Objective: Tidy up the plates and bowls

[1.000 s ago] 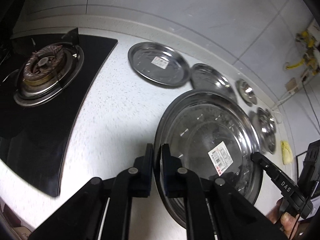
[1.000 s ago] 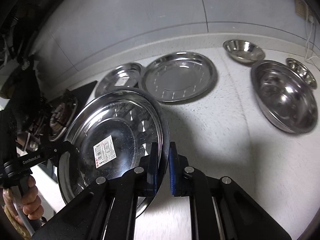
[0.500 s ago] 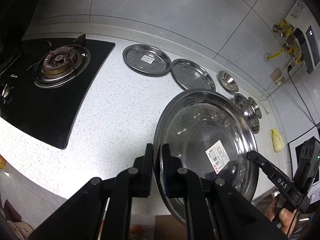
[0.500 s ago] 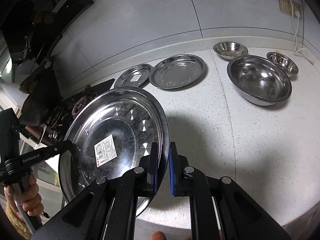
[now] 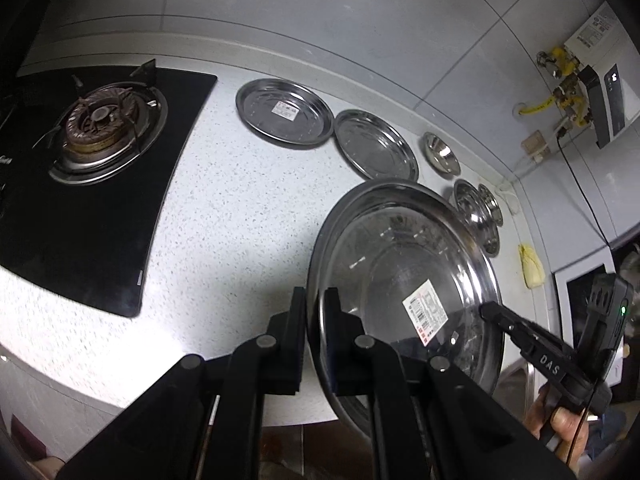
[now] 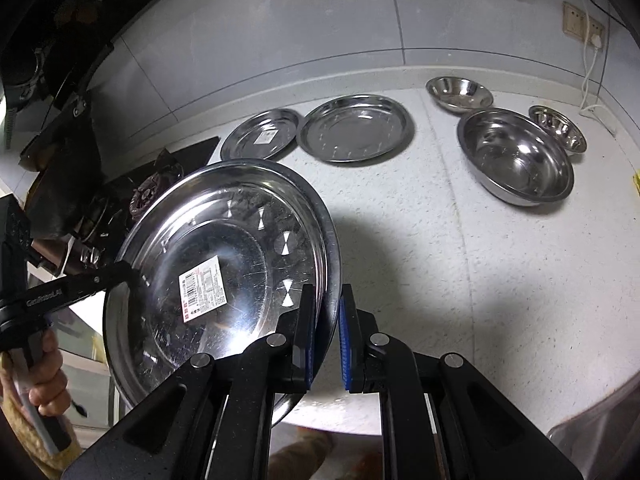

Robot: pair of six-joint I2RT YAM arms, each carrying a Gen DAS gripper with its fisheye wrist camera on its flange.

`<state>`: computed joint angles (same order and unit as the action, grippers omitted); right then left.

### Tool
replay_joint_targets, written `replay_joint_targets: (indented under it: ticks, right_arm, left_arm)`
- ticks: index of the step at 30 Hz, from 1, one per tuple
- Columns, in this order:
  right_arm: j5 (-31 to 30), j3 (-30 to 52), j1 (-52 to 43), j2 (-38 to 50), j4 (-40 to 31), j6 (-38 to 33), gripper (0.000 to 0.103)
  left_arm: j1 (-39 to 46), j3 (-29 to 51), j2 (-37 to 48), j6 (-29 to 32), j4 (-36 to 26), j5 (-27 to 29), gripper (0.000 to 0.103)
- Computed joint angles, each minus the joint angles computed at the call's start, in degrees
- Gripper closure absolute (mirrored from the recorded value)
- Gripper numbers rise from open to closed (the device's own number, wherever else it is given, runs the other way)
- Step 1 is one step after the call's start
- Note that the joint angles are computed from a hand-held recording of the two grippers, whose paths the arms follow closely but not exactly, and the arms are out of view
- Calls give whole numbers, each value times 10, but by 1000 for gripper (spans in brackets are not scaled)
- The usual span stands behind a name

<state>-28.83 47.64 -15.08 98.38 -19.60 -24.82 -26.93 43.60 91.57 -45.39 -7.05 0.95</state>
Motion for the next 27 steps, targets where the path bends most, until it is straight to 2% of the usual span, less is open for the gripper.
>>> replay_joint_targets:
  ticks: [3,6,13,21,27]
  right_arm:
    - [35,12,32,-8,-21,22,93]
    - [85,9,65,-9,-13,42,93]
    - [167,2,109,53,-1,60,92]
    - [167,35,104,142,9,57,91]
    - [154,74,82,195,0,11,91]
  left_arm:
    - [27,9,7,48,-13,28,96]
    - [53,5,28,88,0,69,95]
    - [80,7,127,123,27,137,96]
    - [66,30,186,114,44,121,95]
    - [37,71,233,82,41,76,96]
